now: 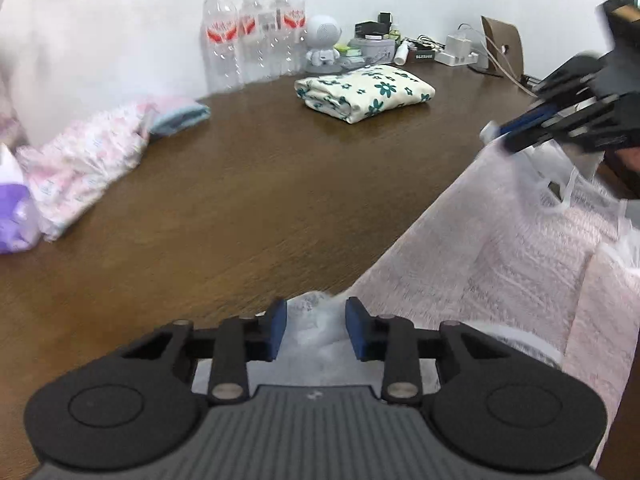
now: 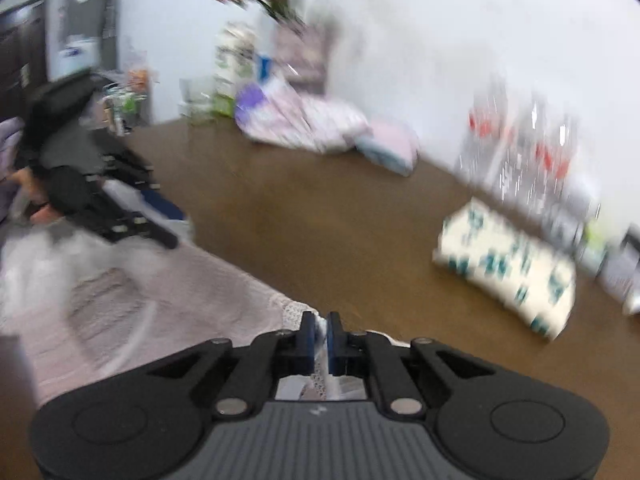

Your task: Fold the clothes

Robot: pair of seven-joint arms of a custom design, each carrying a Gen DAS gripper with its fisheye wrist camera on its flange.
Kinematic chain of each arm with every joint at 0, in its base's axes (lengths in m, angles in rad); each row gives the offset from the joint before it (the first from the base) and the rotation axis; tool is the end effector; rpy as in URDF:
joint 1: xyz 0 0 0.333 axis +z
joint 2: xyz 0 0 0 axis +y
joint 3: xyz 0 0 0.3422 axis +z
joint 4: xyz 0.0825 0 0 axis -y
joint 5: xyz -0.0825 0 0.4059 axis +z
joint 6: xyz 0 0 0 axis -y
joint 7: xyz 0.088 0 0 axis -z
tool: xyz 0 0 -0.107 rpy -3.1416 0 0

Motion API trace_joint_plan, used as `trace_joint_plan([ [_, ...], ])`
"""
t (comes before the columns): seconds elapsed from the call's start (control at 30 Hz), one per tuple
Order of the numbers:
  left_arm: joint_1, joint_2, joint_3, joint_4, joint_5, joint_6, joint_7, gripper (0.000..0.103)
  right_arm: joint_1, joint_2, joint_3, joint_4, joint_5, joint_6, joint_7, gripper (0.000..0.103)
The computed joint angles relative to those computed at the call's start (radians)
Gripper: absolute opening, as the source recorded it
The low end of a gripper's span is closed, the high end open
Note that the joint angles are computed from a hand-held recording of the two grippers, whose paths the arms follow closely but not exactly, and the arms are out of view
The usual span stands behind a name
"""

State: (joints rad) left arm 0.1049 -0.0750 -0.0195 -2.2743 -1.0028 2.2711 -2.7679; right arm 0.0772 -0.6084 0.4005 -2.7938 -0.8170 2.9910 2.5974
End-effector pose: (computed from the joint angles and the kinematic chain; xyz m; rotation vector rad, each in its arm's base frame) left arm 0.5356 0.0245 0.4174 -0.4900 2.6643 -1.0558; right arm 0.3188 0.2228 0.4364 -1.9126 1.4908 -0.8457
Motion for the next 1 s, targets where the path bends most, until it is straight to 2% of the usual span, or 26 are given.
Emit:
trace_joint_plan([
  [0.07,0.013,-0.034,0.016,-0.021,-0.006,-0.011,0.019,0.043,0.087,-0.085,0.01,-0.034,0.02,-0.049,-0.02,0.004],
  [0.13,0.034,-0.072,0.046,-0.034,-0.003,-0.075,0.013,0.046,0.154,-0.135,0.042,-0.077,0.051,-0.077,0.008,0.004],
  [0.2,0.057,-0.095,0.083,-0.017,0.003,-0.213,-0.016,0.055,0.174,-0.127,0.119,-0.097,0.064,-0.121,0.074,0.004],
  [0.23,0.063,-0.104,0.095,-0.005,-0.006,-0.282,-0.026,0.065,0.187,-0.116,0.154,-0.103,0.064,-0.146,0.113,0.004],
  [0.27,0.07,-0.111,0.106,0.006,-0.016,-0.351,-0.037,0.07,0.196,-0.105,0.187,-0.105,0.06,-0.166,0.155,0.005],
  [0.3,0.074,-0.121,0.109,0.013,-0.023,-0.397,-0.049,0.07,0.188,-0.109,0.212,-0.106,0.042,-0.168,0.2,0.005],
  [0.33,0.068,-0.141,0.093,0.004,-0.025,-0.388,-0.06,0.07,0.183,-0.113,0.233,-0.106,0.027,-0.171,0.244,0.005],
  [0.37,0.054,-0.165,0.069,-0.019,-0.032,-0.345,-0.061,0.075,0.185,-0.118,0.239,-0.107,0.017,-0.169,0.277,0.005],
  [0.43,0.008,-0.2,0.012,-0.08,-0.055,-0.197,-0.048,0.081,0.188,-0.12,0.245,-0.105,-0.012,-0.168,0.322,0.005],
  [0.5,-0.044,-0.186,-0.087,-0.127,0.009,0.06,-0.14,0.072,0.19,-0.11,0.253,-0.098,-0.04,-0.184,0.357,0.005],
  [0.53,-0.053,-0.161,-0.137,-0.137,0.104,0.176,-0.241,0.059,0.191,-0.102,0.25,-0.095,-0.054,-0.194,0.369,0.006],
  [0.57,-0.057,-0.135,-0.177,-0.144,0.198,0.268,-0.344,0.039,0.197,-0.099,0.25,-0.091,-0.065,-0.205,0.384,0.006],
  [0.6,-0.06,-0.114,-0.184,-0.143,0.238,0.311,-0.402,0.031,0.204,-0.095,0.249,-0.087,-0.075,-0.217,0.399,0.006],
  [0.67,-0.061,-0.089,-0.157,-0.115,0.276,0.282,-0.492,0.007,0.22,-0.087,0.246,-0.08,-0.097,-0.239,0.427,0.006],
  [0.83,-0.073,-0.152,-0.019,-0.144,0.178,0.245,-0.483,0.005,0.244,-0.071,0.219,-0.08,-0.188,-0.247,0.505,0.01],
  [0.9,-0.052,-0.164,0.006,-0.128,0.205,0.185,-0.612,0.008,0.261,-0.068,0.199,-0.085,-0.225,-0.239,0.534,0.014],
  [0.93,-0.036,-0.152,0.009,-0.079,0.264,0.088,-0.732,0.014,0.271,-0.065,0.188,-0.087,-0.244,-0.236,0.548,0.015],
  [0.97,-0.028,-0.133,0.01,-0.028,0.302,0.001,-0.83,0.033,0.282,-0.059,0.182,-0.084,-0.259,-0.246,0.553,0.016],
  [1.0,-0.029,-0.111,0.004,0.019,0.322,-0.059,-0.905,0.047,0.292,-0.05,0.178,-0.079,-0.274,-0.258,0.558,0.016],
])
